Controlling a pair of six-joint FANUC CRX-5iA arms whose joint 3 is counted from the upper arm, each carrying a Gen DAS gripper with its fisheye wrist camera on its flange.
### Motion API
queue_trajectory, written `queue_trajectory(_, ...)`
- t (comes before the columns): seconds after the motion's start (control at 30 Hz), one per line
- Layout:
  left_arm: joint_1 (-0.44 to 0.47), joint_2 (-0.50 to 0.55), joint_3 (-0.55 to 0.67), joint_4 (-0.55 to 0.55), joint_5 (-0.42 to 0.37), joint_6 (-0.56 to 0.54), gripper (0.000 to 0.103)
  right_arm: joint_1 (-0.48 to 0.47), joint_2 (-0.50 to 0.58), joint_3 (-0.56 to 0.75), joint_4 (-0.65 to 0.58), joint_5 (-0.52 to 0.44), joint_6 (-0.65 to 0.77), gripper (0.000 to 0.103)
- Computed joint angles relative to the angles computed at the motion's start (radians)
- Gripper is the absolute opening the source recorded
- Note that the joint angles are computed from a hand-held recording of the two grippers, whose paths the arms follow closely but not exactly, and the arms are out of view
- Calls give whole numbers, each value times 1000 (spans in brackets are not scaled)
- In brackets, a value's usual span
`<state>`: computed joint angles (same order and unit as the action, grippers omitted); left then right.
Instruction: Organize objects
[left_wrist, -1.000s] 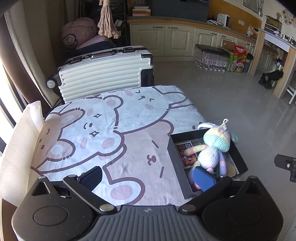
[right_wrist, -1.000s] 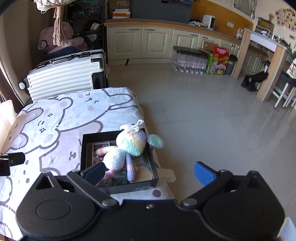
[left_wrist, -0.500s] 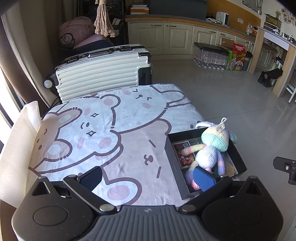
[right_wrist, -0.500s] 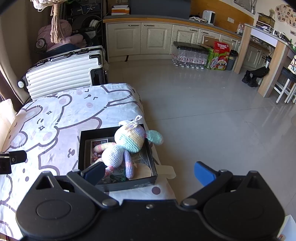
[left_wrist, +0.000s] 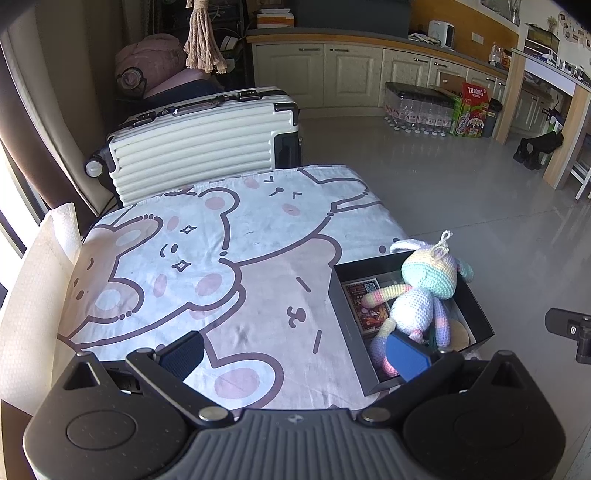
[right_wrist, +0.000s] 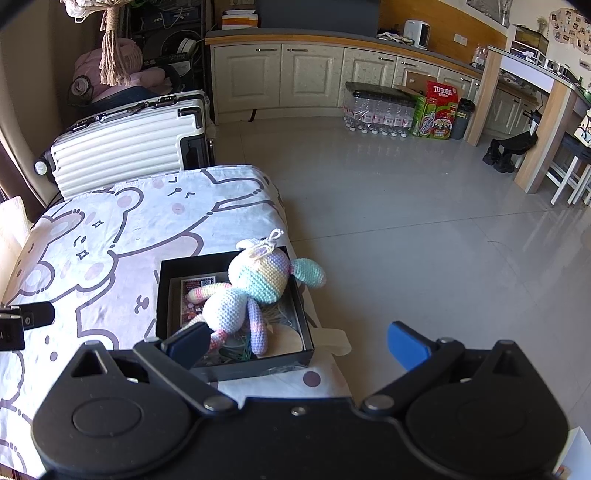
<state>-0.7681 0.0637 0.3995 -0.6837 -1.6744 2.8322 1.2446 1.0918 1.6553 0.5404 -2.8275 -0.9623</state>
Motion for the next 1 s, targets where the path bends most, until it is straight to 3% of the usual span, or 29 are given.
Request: queue_trajectory(1.0, -1, -2, -5, 4, 3, -3, 103, -2, 18, 25, 16, -10, 25, 103)
